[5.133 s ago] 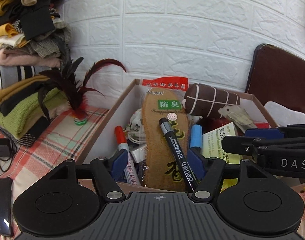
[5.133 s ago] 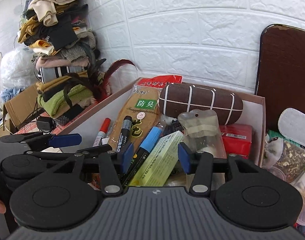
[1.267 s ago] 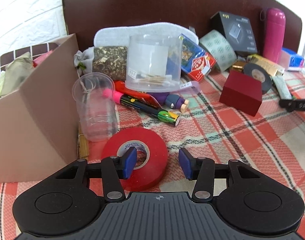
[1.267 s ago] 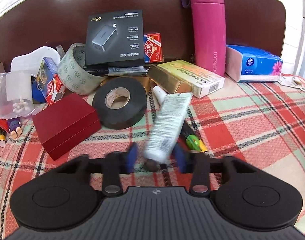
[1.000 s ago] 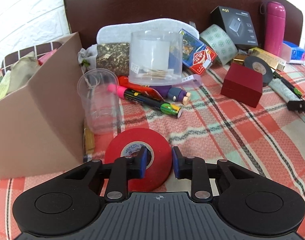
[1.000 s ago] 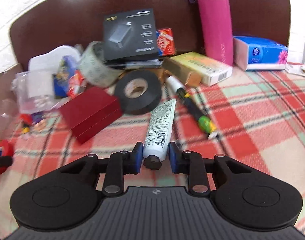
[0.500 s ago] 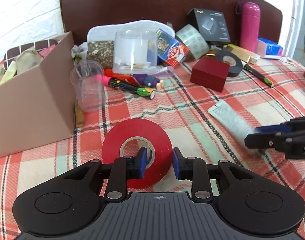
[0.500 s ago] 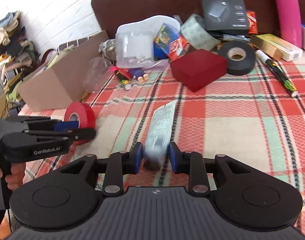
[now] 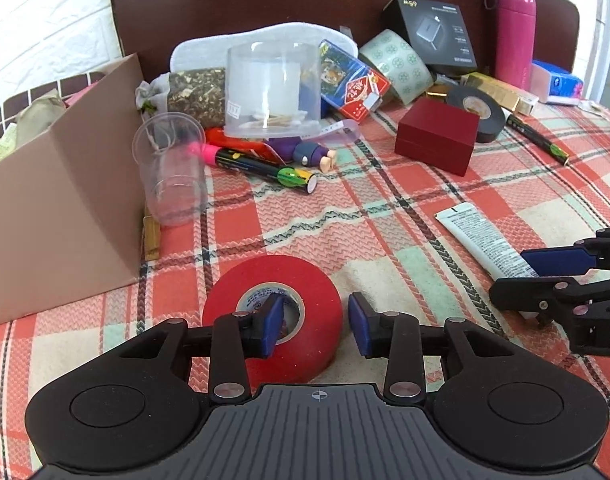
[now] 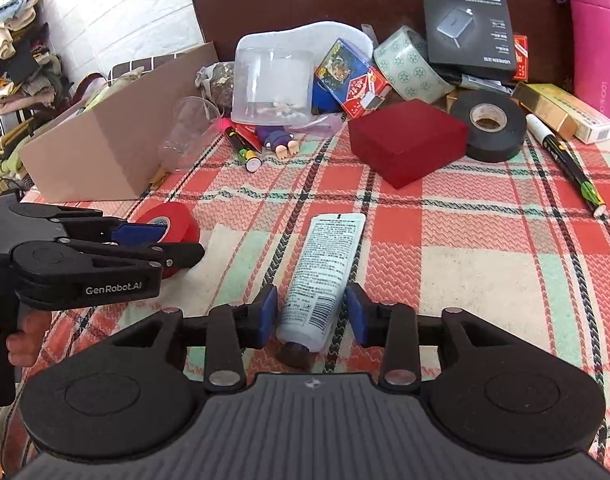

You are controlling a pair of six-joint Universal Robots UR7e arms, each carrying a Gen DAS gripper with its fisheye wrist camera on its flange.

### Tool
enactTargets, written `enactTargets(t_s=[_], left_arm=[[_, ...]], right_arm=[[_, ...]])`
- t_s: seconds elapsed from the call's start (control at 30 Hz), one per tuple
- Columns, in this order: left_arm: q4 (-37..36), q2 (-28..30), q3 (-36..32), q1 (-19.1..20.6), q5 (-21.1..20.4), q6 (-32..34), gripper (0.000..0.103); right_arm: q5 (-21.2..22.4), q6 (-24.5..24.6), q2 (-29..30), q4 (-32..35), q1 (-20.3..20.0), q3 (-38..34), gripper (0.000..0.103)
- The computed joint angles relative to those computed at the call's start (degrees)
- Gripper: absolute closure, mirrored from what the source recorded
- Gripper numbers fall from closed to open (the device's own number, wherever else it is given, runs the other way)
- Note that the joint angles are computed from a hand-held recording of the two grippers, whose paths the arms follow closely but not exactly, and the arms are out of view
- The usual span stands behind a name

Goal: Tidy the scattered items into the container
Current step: 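Lift the white tube with the right tool while the left tool carries the tape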

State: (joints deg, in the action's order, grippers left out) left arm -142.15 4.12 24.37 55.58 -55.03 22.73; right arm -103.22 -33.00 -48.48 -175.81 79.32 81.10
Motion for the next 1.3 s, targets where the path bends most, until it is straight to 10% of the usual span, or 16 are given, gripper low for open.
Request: enactTargets(t_s=[0.1, 0.37, 0.53, 1.07, 1.3], left_arm=[[0.70, -0.15, 0.16, -0.35, 1.13, -0.24, 0.075], [-2.07, -1.19, 3.19, -0.51, 1.07, 0.31, 0.057], [-2.85, -1.75, 4.33, -0.80, 1.99, -0.12, 0.077], [-11.05, -14.95, 25.84, -0.53, -6.43, -10.98, 0.080], [-11.66, -16.66, 28.55, -0.20, -5.85, -9.67, 0.080]], right_arm=[[-1.32, -1.78, 0.43, -1.42, 0.37, 0.23, 0.064], [-2.71, -3.80, 0.96, -1.37, 0.84, 0.02, 0.061], [-3.71, -4.15, 1.55, -1.98, 1.26, -0.39, 0.069], [4.43, -3.89, -2.14, 4.00, 3.16, 3.27, 0.069], [0.89, -4.87, -0.60, 5.95, 4.37, 1.64, 0.069]])
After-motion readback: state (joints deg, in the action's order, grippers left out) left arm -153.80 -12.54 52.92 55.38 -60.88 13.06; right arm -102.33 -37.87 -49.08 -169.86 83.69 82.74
